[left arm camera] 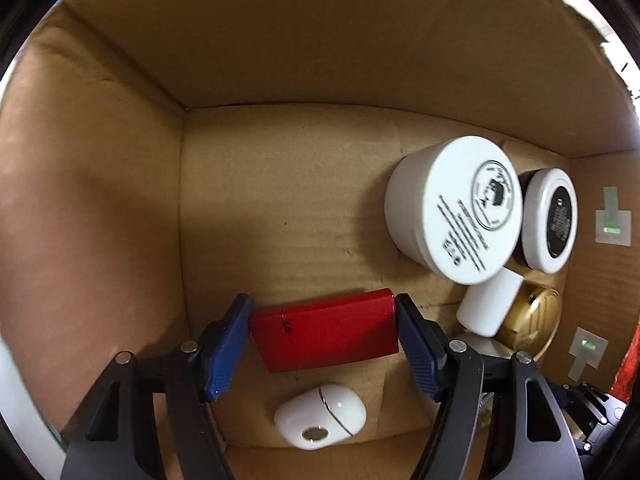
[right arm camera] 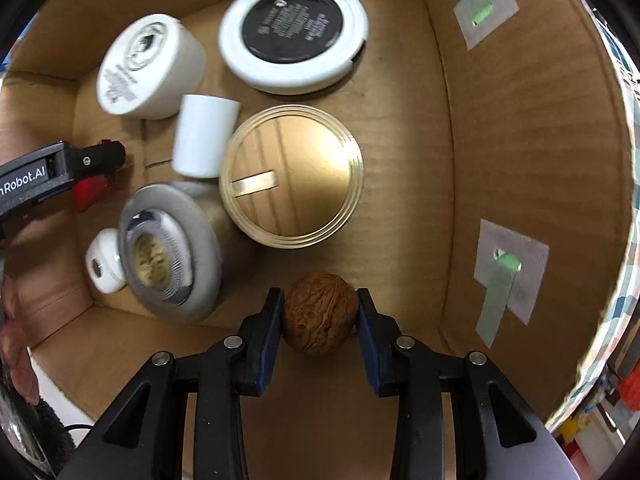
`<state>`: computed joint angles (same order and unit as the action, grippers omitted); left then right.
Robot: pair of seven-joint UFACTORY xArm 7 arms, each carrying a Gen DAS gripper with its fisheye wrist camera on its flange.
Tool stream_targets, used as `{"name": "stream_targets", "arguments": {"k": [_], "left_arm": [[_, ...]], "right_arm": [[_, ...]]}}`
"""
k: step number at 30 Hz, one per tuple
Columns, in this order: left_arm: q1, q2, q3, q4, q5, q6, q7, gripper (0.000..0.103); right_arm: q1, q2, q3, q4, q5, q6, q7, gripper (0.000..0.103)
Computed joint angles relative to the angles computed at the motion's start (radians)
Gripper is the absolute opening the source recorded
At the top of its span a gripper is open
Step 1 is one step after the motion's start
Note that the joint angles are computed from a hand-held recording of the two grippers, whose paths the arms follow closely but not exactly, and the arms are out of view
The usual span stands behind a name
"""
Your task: Organize rigid objects
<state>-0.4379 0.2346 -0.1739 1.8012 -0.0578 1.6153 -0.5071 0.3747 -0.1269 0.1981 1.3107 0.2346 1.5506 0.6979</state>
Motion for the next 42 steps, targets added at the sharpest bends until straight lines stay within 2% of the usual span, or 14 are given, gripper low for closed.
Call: {"name": "stream_targets", "arguments": {"k": [11, 12, 14, 16, 22, 25, 28, 29, 30, 34, 42], "left_arm": [[0.002, 0.056, 0.008, 0.113, -0.018, 0.078, -0.027, 0.07], [0.001, 0.054, 0.008, 0.121, -0.021, 0.083, -0.033, 0.07], [-0.001, 0.051, 0.009, 0.142, -0.02, 0.097, -0.04, 0.07], [-0.007, 0.046, 0.009, 0.167, -0.011, 0.106, -0.049, 0.07], [-0.029, 0.024, 0.004, 0.235, 0.01, 0.137, -0.066, 0.071], [-0.044, 0.006, 0.0, 0.266, 0.03, 0.156, -0.074, 0.084], [-0.054, -0.018, 0.001, 0.3, 0.069, 0.174, -0.068, 0.091], [-0.06, -0.02, 0.0, 0.309, 0.081, 0.178, -0.073, 0.099], [-0.068, -0.049, -0.003, 0.277, 0.091, 0.168, -0.083, 0.103], [-0.079, -0.112, -0.018, 0.254, 0.138, 0.177, -0.1, 0.103], [-0.107, -0.168, -0.061, 0.275, 0.181, 0.204, -0.149, 0.103]], "right_arm": [[-0.016, 0.043, -0.015, 0.012, 0.013, 0.013, 0.009, 0.04], [-0.017, 0.046, -0.015, 0.02, 0.009, 0.016, 0.006, 0.041], [-0.017, 0.062, -0.013, 0.049, -0.001, 0.019, 0.011, 0.053], [-0.017, 0.059, -0.014, 0.065, 0.0, 0.015, 0.016, 0.058], [-0.004, 0.087, -0.003, 0.174, -0.026, 0.045, 0.018, 0.061], [0.005, 0.089, 0.002, 0.224, -0.048, 0.055, 0.021, 0.07], [0.01, 0.072, 0.004, 0.253, -0.068, 0.067, 0.023, 0.081], [0.011, 0.079, 0.005, 0.278, -0.077, 0.077, 0.022, 0.087], [0.012, 0.064, 0.006, 0.268, -0.083, 0.073, 0.019, 0.09], [0.011, 0.028, 0.01, 0.306, -0.117, 0.111, 0.018, 0.099], [-0.003, -0.06, 0.019, 0.332, -0.152, 0.162, 0.007, 0.099]]}}
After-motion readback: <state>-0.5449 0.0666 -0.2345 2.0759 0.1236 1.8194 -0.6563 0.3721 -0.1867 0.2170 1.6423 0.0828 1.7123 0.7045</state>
